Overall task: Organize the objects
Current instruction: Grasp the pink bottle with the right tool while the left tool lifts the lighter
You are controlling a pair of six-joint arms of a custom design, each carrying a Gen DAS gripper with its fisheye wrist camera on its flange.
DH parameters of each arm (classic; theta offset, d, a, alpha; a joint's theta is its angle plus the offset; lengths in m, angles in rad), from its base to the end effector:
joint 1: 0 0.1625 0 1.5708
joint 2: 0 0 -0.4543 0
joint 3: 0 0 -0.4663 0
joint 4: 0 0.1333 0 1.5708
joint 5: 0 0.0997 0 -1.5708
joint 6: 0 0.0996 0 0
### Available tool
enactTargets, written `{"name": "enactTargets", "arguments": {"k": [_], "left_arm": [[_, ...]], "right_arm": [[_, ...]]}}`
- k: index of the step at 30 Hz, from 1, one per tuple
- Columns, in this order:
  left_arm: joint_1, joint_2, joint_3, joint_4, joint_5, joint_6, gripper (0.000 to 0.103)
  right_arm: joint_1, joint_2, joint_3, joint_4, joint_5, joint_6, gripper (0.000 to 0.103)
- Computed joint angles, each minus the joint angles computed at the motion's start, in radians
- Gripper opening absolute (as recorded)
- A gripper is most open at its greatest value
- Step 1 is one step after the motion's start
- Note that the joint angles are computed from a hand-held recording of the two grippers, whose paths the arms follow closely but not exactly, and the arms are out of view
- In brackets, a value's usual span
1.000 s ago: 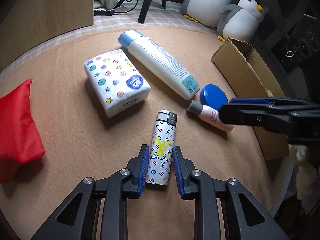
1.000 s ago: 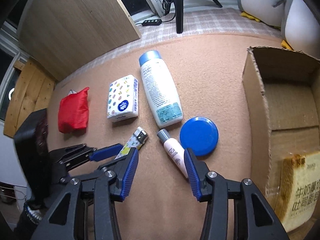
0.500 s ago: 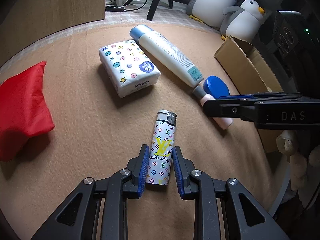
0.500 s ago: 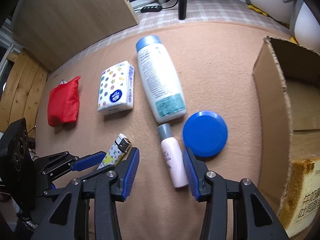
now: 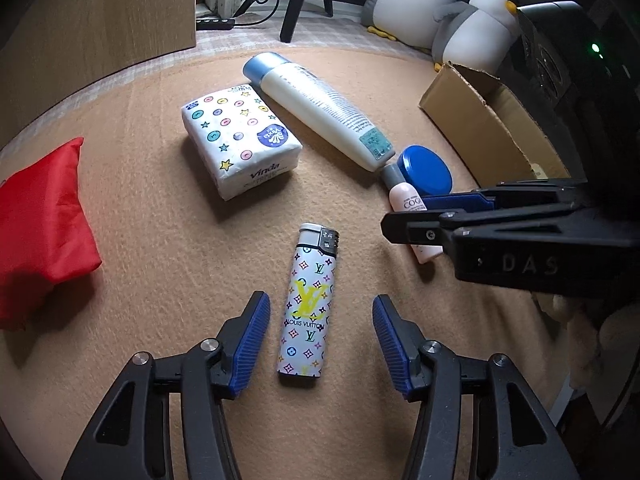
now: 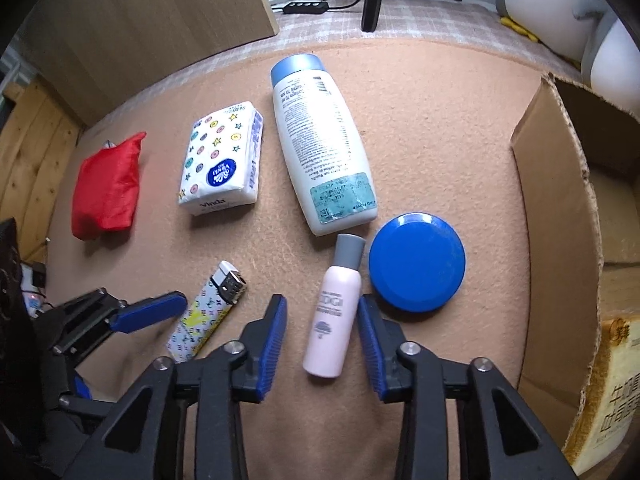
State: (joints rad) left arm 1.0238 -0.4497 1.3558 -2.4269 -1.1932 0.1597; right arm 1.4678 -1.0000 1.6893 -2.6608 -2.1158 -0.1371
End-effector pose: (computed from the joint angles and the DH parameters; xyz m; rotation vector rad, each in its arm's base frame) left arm -0.2666 -0.7646 -0.1045 0.9679 2.5862 -0.0338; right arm 0.0061 -0.7348 0.2087 -0.1002 -2.5266 0.4245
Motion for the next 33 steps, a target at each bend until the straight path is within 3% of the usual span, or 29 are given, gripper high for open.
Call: {"name": "enactTargets", "arguments": {"k": [6, 10, 13, 33], "left_arm": [[-0.008, 0.004, 0.004, -0.009, 0.031, 0.01, 0.052], [-0.011, 0.006, 0.006, -0.018, 0.053, 0.017, 0.033], [-0.012, 0.006, 0.009, -0.024, 0.063, 0.019, 0.026], [-0.01, -0.07, 0.108, -0.116, -0.033, -0.105, 0.025]], "right_arm": [[0.01, 0.007, 0.012, -0.033, -0.044, -0.044, 0.019], [0.011, 0.0, 0.029, -0.045, -0.043, -0.059, 0.018], [0.012, -0.007, 0.046, -0.059, -0.042, -0.067, 0.018], [-0.006, -0.125, 0.196, -0.195, 0.06, -0.05, 0.018]]}}
